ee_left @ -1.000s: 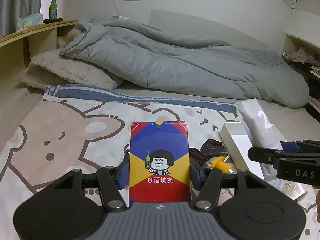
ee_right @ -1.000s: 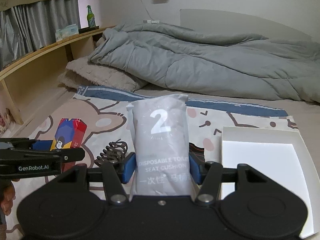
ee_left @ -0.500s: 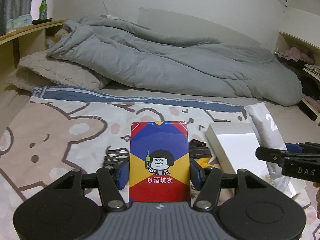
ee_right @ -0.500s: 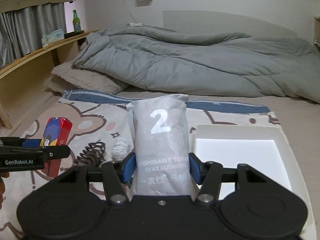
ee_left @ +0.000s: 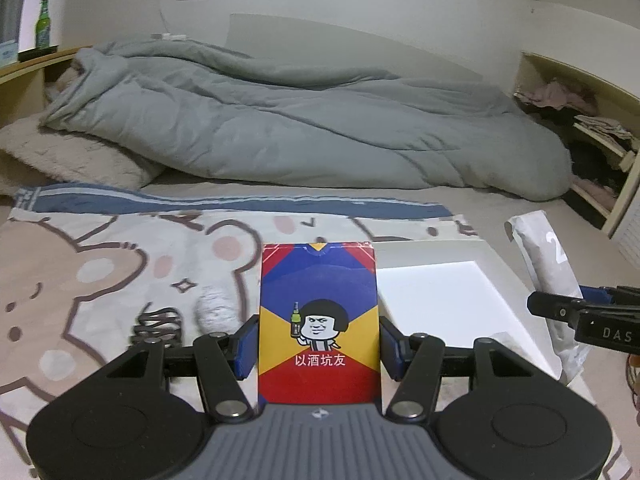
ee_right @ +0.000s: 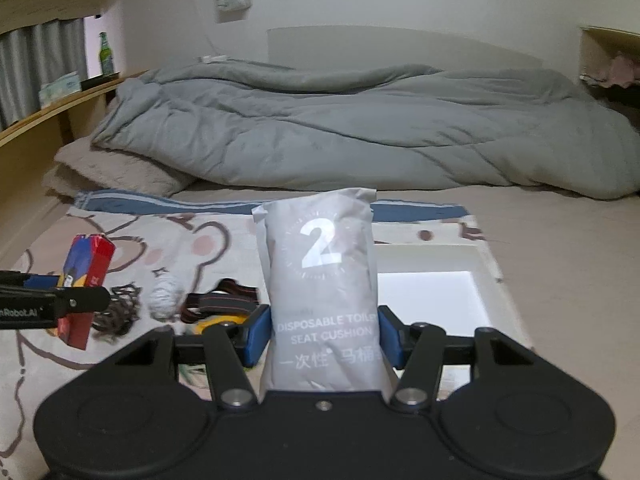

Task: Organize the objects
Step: 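Carry the grey pouch and card box over the white tray with both grippers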

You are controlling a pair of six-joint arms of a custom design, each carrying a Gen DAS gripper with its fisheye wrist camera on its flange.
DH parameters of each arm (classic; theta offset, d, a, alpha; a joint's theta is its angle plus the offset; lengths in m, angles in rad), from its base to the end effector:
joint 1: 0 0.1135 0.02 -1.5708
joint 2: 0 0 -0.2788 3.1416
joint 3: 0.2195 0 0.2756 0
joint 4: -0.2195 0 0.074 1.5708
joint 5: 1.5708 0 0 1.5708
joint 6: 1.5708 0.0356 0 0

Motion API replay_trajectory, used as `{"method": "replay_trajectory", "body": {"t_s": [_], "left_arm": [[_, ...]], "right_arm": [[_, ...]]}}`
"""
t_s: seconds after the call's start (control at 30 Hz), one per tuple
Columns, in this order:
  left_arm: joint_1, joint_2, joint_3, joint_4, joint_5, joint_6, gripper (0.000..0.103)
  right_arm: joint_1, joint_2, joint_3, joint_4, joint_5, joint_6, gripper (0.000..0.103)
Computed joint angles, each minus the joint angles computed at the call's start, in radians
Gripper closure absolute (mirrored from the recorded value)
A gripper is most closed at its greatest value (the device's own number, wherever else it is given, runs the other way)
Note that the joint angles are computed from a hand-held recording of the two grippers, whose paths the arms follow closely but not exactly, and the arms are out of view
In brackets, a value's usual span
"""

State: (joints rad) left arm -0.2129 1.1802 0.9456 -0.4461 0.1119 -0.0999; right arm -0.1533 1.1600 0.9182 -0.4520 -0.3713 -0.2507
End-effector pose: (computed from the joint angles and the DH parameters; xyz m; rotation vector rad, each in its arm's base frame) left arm 0.2674 -0.0619 0.2983 0.1881 2.2552 -0.2932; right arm 0.2654 -0.0279 0.2944 -0.3017 2.1957 0.1985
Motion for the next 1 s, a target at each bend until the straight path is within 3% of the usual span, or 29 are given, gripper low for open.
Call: {"method": "replay_trajectory", "body": {"t_s": [0.5, 1.0], "left_arm": [[-0.202, 0.111, 0.039, 0.085, -0.038, -0.132, 0.043], [-0.364, 0.272, 0.045, 0.205, 0.004, -0.314, 0.043]], "right_arm": [[-0.221, 0.081, 0.019, 0.037, -0.055, -0.094, 0.046], [-0.291, 0.279, 0.050, 0.097, 0.034, -0.224, 0.046]]}}
